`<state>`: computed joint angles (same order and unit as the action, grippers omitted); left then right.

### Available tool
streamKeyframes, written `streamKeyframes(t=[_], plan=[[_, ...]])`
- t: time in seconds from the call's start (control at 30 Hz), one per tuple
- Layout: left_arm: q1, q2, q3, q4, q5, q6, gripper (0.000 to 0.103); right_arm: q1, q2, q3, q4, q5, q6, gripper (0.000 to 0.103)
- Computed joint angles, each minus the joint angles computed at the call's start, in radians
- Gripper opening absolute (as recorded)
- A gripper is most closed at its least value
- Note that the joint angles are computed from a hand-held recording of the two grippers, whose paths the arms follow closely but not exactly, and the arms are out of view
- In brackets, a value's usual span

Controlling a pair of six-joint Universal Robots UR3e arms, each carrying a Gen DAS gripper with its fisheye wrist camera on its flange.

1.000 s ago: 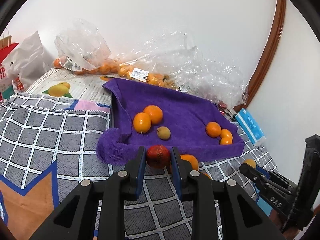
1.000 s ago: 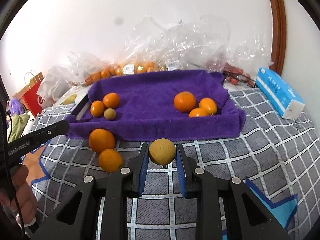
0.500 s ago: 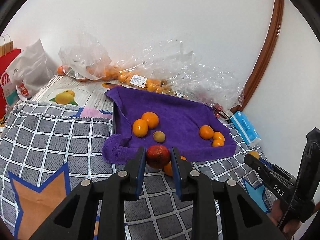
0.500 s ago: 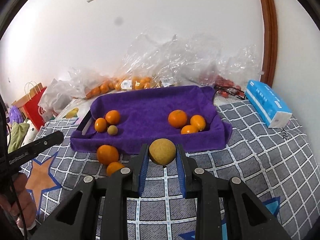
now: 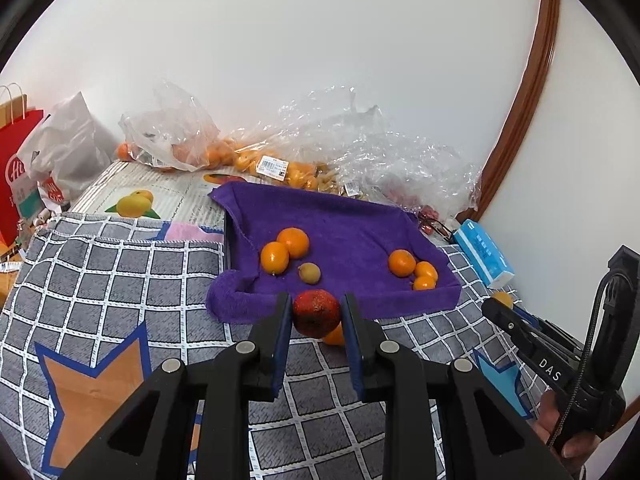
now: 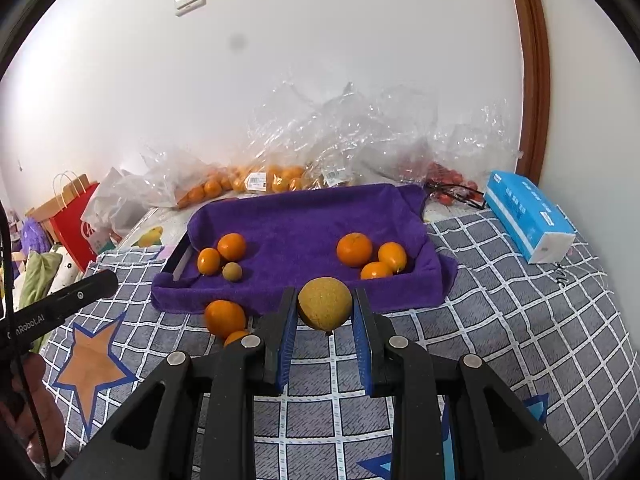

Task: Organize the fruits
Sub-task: 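Carry the red fruit and lemon over the purple towel with both grippers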

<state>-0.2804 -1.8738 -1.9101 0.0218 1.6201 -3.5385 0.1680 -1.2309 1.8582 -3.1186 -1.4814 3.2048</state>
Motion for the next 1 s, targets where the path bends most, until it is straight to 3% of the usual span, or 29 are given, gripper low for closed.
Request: streamKeyframes(t=[0.57, 1.0], plan=[[-0.008, -0.032, 0.116, -0.058, 0.005, 0.015, 0.024, -0.044, -0.026, -0.031, 0.045, 0.024, 0.007, 0.027], [0.07, -0.159, 0.336, -0.138, -0.047, 0.044, 0.024, -0.022, 0.15, -0.325, 0.137, 0.007, -0.01, 0.027]])
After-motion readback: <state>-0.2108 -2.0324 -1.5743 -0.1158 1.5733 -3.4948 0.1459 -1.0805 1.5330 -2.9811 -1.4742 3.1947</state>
